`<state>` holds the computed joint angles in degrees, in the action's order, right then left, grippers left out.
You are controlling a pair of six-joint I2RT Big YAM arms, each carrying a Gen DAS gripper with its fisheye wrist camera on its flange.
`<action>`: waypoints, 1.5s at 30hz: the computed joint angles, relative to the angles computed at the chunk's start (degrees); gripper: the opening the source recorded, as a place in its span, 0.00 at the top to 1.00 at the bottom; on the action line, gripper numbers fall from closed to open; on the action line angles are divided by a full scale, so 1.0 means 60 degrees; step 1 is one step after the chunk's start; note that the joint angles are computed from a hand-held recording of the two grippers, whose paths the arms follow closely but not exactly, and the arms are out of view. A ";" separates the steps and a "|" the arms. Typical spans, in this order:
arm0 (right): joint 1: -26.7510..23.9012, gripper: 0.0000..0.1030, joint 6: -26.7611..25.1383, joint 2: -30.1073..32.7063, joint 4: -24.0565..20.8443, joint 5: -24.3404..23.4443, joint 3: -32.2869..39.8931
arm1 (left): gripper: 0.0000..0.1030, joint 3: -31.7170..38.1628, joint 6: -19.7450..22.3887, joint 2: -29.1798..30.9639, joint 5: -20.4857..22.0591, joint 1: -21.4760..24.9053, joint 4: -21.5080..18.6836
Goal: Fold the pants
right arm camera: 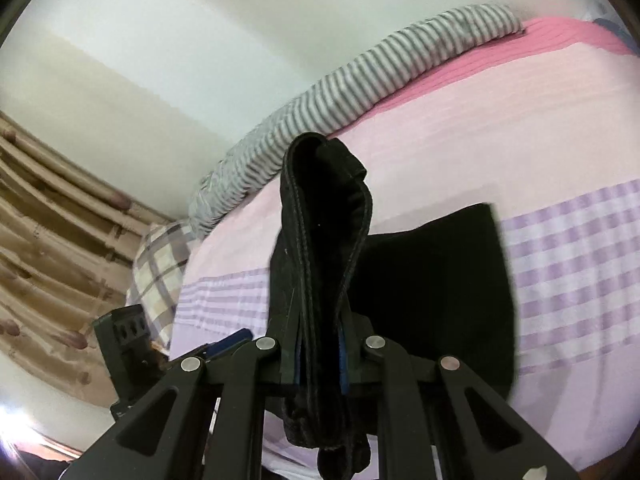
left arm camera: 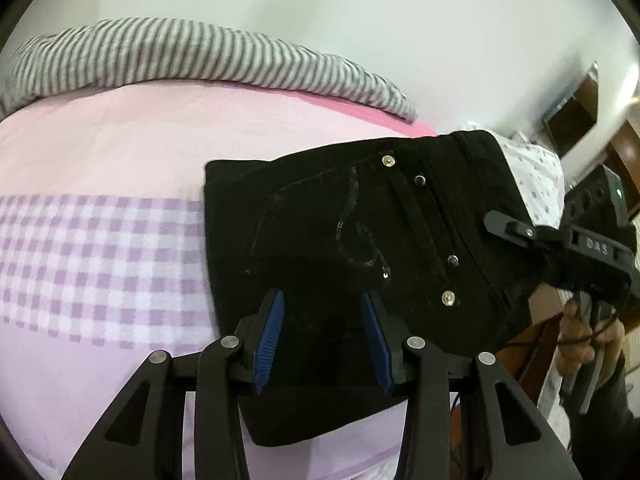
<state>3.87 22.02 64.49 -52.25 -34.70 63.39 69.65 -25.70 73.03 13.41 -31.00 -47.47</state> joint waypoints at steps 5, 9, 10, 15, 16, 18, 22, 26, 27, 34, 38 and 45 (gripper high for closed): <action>-0.0688 0.88 -0.0252 0.0160 -0.0405 0.0355 -0.0221 | 0.59 0.0274 0.0328 0.0575 0.0051 -0.0413 -0.0056; -0.1098 0.89 -0.0379 0.0362 -0.0328 0.0560 -0.0578 | 0.59 0.0415 0.0570 0.0971 0.0009 -0.0659 -0.0354; -0.1188 0.89 -0.0345 0.0403 -0.0214 0.0633 -0.0683 | 0.59 0.0394 0.0652 0.1020 -0.0016 -0.0708 -0.0364; -0.1148 0.88 -0.0696 0.0623 -0.0279 0.1108 -0.0766 | 0.59 0.0441 0.0940 0.1380 -0.0454 -0.0939 -0.0602; -0.1092 0.87 -0.0752 0.0643 -0.0293 0.1236 -0.0770 | 0.59 0.0476 0.0980 0.1433 -0.0521 -0.0964 -0.0651; -0.1044 0.78 -0.0734 0.0619 -0.0306 0.1385 -0.0784 | 0.59 0.0561 0.1120 0.1480 -0.0804 -0.1084 -0.0736; -0.0892 0.67 -0.0745 0.0364 -0.0559 0.2119 -0.0768 | 0.59 0.0639 0.1240 0.1502 -0.1190 -0.1284 -0.0873; -0.0914 0.65 -0.0521 -0.0094 -0.0592 0.2194 -0.0944 | 0.59 0.0617 0.1236 0.1423 -0.1383 -0.1367 -0.0997; -0.0918 0.66 -0.0471 -0.0209 -0.0623 0.2182 -0.0979 | 0.59 0.0590 0.1245 0.1382 -0.1446 -0.1403 -0.1034; -0.0897 0.75 -0.0333 -0.0792 -0.0738 0.2121 -0.1080 | 0.58 0.0526 0.1307 0.1287 -0.1871 -0.1528 -0.1269; -0.0945 0.76 -0.0184 -0.0834 -0.0737 0.1803 -0.1072 | 0.57 0.0553 0.1280 0.1273 -0.2229 -0.1682 -0.1418; -0.1033 0.88 0.0038 -0.0864 -0.0879 0.1808 -0.1239 | 0.56 0.0522 0.1189 0.1224 -0.2378 -0.1725 -0.1486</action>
